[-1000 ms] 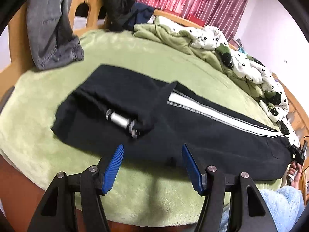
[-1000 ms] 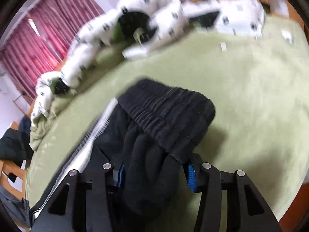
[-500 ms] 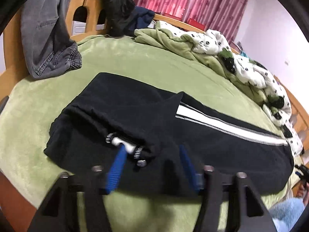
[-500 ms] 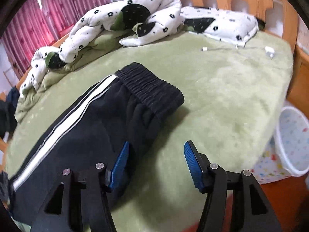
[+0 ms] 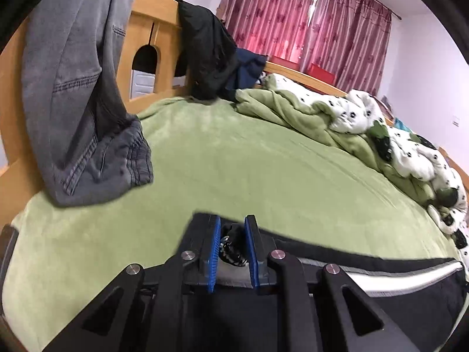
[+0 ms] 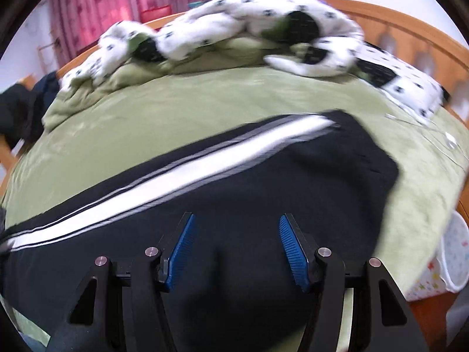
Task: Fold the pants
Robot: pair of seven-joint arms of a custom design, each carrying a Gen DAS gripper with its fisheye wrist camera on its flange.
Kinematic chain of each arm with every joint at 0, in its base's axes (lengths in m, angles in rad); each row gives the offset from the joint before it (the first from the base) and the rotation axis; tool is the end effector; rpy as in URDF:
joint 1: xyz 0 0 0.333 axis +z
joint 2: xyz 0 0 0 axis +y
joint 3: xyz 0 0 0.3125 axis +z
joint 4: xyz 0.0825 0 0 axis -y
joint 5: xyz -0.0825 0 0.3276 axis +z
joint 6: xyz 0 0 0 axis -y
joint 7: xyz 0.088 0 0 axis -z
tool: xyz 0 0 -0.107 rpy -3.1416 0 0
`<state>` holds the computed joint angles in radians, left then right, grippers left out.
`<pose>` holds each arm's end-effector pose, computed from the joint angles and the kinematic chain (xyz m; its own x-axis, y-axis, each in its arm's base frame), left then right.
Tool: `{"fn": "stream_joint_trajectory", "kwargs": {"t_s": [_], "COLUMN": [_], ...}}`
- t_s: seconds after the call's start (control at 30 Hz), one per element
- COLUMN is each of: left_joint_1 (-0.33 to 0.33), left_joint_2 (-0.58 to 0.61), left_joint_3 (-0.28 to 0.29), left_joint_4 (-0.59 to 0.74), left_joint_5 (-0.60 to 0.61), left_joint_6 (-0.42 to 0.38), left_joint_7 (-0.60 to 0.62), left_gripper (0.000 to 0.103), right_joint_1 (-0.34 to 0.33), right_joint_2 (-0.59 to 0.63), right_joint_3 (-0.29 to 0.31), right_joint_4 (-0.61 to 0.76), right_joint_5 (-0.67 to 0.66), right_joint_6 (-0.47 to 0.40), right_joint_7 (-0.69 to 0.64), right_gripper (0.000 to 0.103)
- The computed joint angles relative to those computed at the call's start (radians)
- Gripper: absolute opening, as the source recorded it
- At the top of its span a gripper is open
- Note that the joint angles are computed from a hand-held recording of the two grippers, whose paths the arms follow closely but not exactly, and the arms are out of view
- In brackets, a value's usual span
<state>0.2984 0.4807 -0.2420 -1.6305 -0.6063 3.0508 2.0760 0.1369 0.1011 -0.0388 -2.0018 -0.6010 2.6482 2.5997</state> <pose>0.6632 0.1156 0.4724 0.0946 -0.9709 0.2201 -0.5510 -0.2352 -0.8007 0.5618 0.0713 0.4906 -0.4313 -0.8990 -0.0758 -0.6871 0.3817 -0.6182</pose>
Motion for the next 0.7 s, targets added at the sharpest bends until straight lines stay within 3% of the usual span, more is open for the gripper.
{"fn": "stream_joint_trajectory", "kwargs": {"t_s": [0.07,0.13,0.2,0.27,0.3,0.33,0.4,0.43,0.53,0.57,0.6,0.63,0.67,0.7], "left_joint_1": [-0.029,-0.012,0.027,0.042,0.046,0.07,0.068,0.052,-0.051,-0.054,-0.051,-0.038,-0.028,-0.042], "left_joint_2": [0.042,0.078,0.102,0.108,0.111,0.115,0.129,0.14,0.207,0.226,0.251,0.288,0.322,0.336], "left_joint_3": [0.044,0.038,0.004,-0.014,-0.019,-0.047,-0.036,-0.012,0.13,0.137,0.133,0.118,0.105,0.127], "left_joint_4": [0.069,0.137,0.184,0.182,0.182,0.184,0.215,0.234,0.349,0.378,0.418,0.483,0.545,0.572], "left_joint_5": [0.037,0.041,0.022,-0.001,-0.007,-0.025,-0.023,-0.008,0.144,0.159,0.172,0.18,0.216,0.222], "left_joint_6": [-0.018,-0.075,-0.144,-0.144,-0.146,-0.169,-0.244,-0.279,-0.379,-0.399,-0.428,-0.488,-0.543,-0.563], "left_joint_7": [-0.045,-0.072,-0.056,-0.023,-0.007,0.037,0.05,0.034,-0.14,-0.164,-0.185,-0.192,-0.215,-0.229], "left_gripper": [0.017,0.017,0.029,0.051,0.052,0.053,0.053,0.053,0.052,0.05,0.045,0.024,0.023,0.023], "right_joint_1": [0.013,0.034,0.053,0.073,0.081,0.088,0.091,0.082,0.082,0.085,0.08,0.065,0.059,0.058], "right_joint_2": [0.07,0.139,0.194,0.246,0.272,0.291,0.335,0.358,0.414,0.433,0.45,0.471,0.483,0.494], "right_joint_3": [0.018,0.029,0.031,0.03,0.031,0.031,0.04,0.056,0.069,0.07,0.079,0.103,0.112,0.116], "right_joint_4": [0.083,0.172,0.244,0.315,0.349,0.374,0.431,0.457,0.533,0.561,0.587,0.619,0.633,0.649], "right_joint_5": [0.036,0.068,0.093,0.113,0.124,0.134,0.166,0.194,0.245,0.259,0.282,0.317,0.342,0.358], "right_joint_6": [-0.02,-0.048,-0.062,-0.077,-0.078,-0.076,-0.064,-0.041,-0.023,-0.025,-0.025,-0.03,-0.031,-0.034], "right_joint_7": [-0.045,-0.094,-0.137,-0.176,-0.198,-0.218,-0.283,-0.341,-0.462,-0.496,-0.539,-0.603,-0.65,-0.691], "right_gripper": [0.059,0.059,0.059,0.059,0.059,0.059,0.059,0.059,0.062,0.062,0.062,0.063,0.063,0.063]}}
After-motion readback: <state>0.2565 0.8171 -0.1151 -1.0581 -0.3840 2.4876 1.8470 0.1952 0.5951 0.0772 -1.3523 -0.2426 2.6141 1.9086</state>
